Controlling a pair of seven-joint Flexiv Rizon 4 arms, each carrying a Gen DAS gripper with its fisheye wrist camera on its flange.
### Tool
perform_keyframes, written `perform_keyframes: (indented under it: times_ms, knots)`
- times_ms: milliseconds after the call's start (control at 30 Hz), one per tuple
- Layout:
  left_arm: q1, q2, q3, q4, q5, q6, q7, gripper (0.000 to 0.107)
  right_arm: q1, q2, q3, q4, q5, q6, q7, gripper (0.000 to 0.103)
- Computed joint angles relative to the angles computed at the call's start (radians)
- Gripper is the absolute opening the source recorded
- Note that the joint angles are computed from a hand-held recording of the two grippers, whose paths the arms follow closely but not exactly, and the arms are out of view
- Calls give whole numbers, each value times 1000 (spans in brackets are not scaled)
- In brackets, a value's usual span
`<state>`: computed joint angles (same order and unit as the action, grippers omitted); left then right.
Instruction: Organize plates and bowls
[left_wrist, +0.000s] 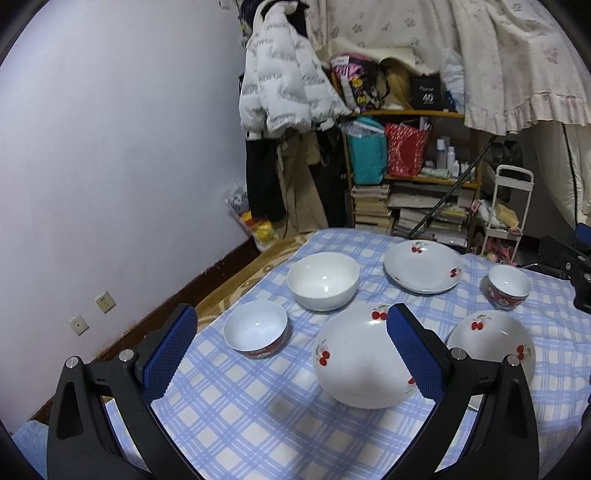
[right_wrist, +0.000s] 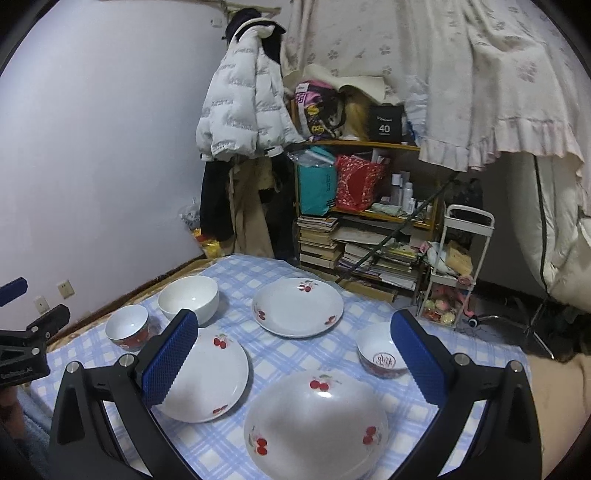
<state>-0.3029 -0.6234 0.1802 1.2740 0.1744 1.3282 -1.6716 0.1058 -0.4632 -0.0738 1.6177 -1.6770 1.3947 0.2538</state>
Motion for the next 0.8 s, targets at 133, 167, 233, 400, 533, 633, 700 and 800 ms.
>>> perform_keyframes:
  times_ms: [133,167,233,400,533,633,700,800]
  knots:
    - [27,-40,-34,-86,-38,-110,37,101,35,-62,-18,-71,127,1,-115,103]
    - [32,-50,-39,-106,-42,-130,42,101,43,-75,-29,-84,150,6,-134,103]
    - [47,-77,-59,-152,-60,-177,61,101,64,-100,-44,-111,209,2,-188,103]
    - [65,-118,-76,-194,-74,-215,63,101,95,-170,-56,-177,370,11,-326,103]
    - [82,-161,-101,-227,-117,-280,68,101,109,-222,-48,-217,491,8,-443,97]
    - [85,-197,-107,-266,-129,-321,72,101,109,-261,-15,-248,600,-18,-562,93]
    - [87,-222,-113,-294,-133,-346,89,101,106,-290,7,-270,666,-32,-631,92]
    - [79,-261,-100,-346,-124,-381,90,101,99,-328,43,-304,755,-56,-728,91]
